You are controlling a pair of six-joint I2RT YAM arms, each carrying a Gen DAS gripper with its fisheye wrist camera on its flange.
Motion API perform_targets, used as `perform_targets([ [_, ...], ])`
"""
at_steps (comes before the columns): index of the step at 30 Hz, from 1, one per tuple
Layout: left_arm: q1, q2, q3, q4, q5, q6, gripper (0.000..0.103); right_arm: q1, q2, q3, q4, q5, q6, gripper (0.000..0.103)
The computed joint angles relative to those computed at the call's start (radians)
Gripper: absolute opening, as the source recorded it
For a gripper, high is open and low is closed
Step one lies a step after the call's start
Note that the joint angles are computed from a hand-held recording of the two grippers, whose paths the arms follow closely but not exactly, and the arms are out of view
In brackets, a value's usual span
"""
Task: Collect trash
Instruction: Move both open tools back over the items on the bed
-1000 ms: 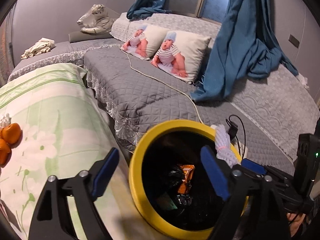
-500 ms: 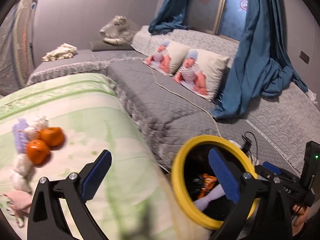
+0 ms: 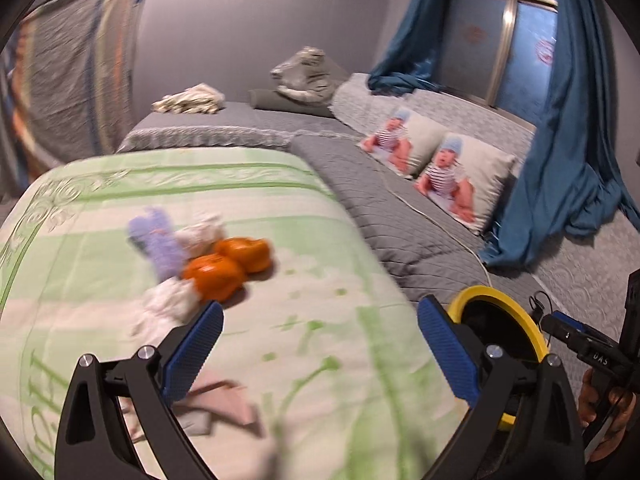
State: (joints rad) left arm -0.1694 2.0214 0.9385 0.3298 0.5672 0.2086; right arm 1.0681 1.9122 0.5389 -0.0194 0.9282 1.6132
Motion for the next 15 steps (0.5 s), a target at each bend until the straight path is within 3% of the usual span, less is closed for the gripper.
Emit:
perform_targets([
  [7,0.163,0.050,0.057,-0.054,0.068,0.029,0.094,-0.132,0.085,0.180,0.176,-0.082,-0.398,0.071],
  [15,0.274,0.111,0.105,-0.105,0.112,0.087,0.094,-0.247,0.241,0.432,0.270,-0.224,-0.715,0.071],
])
